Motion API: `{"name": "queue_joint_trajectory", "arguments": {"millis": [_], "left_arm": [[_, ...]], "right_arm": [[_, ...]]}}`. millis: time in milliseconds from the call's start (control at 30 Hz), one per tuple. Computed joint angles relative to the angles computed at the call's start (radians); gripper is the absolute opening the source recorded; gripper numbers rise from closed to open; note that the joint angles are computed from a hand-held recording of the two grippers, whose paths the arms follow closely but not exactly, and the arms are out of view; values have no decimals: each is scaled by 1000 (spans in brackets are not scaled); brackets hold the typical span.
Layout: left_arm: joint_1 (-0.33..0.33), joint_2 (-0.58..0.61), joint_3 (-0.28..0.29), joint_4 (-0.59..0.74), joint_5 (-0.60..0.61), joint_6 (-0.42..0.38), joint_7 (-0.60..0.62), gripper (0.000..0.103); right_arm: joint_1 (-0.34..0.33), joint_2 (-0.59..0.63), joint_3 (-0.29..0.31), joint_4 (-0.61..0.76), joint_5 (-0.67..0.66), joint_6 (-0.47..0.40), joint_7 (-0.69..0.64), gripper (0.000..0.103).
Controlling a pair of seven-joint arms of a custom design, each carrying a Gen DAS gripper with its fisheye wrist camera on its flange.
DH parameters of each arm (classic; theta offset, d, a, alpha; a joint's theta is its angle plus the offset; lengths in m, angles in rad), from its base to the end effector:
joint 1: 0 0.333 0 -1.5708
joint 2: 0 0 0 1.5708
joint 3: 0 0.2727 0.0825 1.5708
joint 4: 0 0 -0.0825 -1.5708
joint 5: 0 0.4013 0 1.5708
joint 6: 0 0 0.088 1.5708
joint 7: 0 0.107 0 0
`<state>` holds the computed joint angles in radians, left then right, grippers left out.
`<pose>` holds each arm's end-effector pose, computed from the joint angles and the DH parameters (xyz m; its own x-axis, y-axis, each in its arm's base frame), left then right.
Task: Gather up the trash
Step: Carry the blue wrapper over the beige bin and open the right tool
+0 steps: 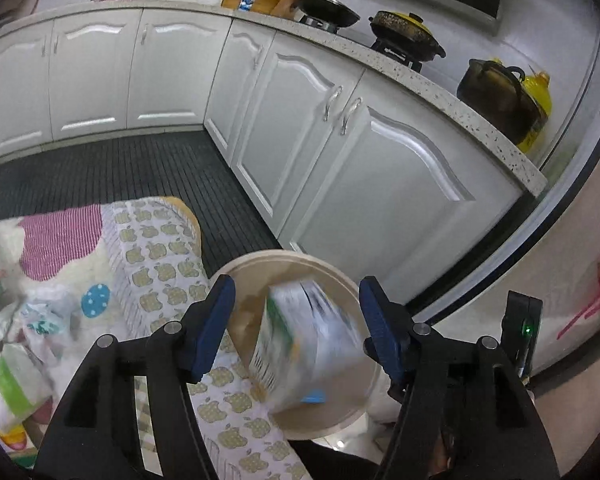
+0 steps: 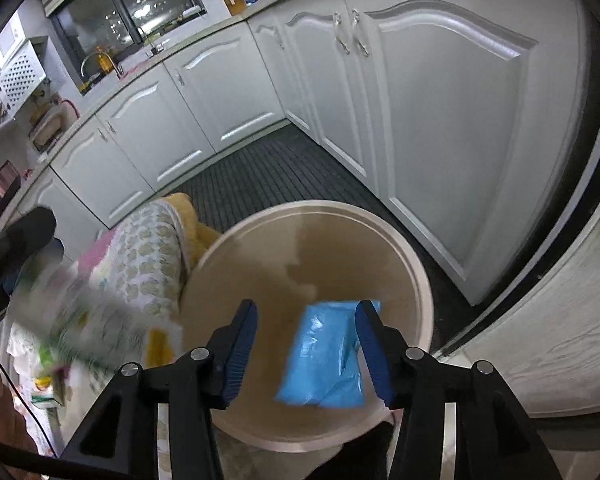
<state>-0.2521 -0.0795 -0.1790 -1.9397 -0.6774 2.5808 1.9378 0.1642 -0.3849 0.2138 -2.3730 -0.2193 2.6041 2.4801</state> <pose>0.5528 -0.2451 0.5492 -0.4607 -0.8043 0.3753 -0.7373 0.1115 -0.6663 0.4699 0.1965 0.4877 -0.2745 -0.9275 -0.2537 -0.7505 0.3716 -0.5464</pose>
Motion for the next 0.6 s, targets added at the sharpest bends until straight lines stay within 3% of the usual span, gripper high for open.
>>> {"name": "queue_joint_trajectory", "arguments": {"millis": [167, 467, 600], "left_arm": [[1, -75, 4, -86, 85, 24, -46, 63], [-13, -267, 60, -289, 252, 20, -176, 63], [-27, -374, 104, -387, 300, 33, -187, 63]], "right_arm": [[26, 5, -14, -11, 55, 1, -29, 49], [90, 44, 7, 40, 85, 4, -86, 49], [110, 69, 23, 86, 67, -9, -100, 56]]}}
